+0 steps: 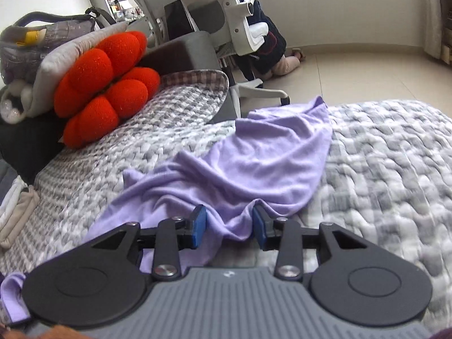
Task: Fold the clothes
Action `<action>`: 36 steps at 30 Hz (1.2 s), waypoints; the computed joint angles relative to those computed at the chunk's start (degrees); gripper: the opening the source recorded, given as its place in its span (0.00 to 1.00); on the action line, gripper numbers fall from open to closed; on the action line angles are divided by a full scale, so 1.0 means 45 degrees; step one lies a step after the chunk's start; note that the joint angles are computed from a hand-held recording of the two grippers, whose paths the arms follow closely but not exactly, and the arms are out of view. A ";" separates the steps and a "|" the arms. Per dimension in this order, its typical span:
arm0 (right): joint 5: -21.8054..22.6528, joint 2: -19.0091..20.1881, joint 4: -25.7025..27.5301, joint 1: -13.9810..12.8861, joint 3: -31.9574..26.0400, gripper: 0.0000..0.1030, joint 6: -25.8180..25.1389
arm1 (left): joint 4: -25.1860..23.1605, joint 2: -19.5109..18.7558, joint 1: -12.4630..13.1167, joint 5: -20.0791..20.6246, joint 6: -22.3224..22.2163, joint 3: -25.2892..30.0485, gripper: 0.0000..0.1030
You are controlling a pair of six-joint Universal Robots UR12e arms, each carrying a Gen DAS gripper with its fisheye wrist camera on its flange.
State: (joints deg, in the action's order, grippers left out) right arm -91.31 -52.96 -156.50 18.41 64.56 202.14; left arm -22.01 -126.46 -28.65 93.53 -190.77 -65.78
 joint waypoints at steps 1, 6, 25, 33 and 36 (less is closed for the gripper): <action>-0.0193 0.0084 -0.0089 0.0048 -0.0101 0.17 -0.0235 | 0.0000 -0.0033 0.0013 -0.0051 0.0000 0.0037 0.98; -0.1086 0.0143 -0.1184 0.0220 -0.0027 0.03 -0.0667 | 0.0576 0.0050 0.0187 -0.0856 -0.0360 -0.0104 0.60; -0.5250 -0.3171 -0.9548 0.1230 0.3166 0.03 -0.2906 | 0.5368 0.1299 0.0618 -0.3935 -0.2547 -0.0840 0.28; -0.5669 -0.3197 -0.8831 0.1320 0.2821 0.03 -0.3149 | 0.5859 0.1720 0.0460 -0.3840 -0.1758 -0.0992 0.41; -0.5363 -0.3100 -0.7156 0.1043 0.2833 0.03 -0.2425 | 0.4257 0.1719 0.0477 -0.4047 -0.1478 -0.1107 0.60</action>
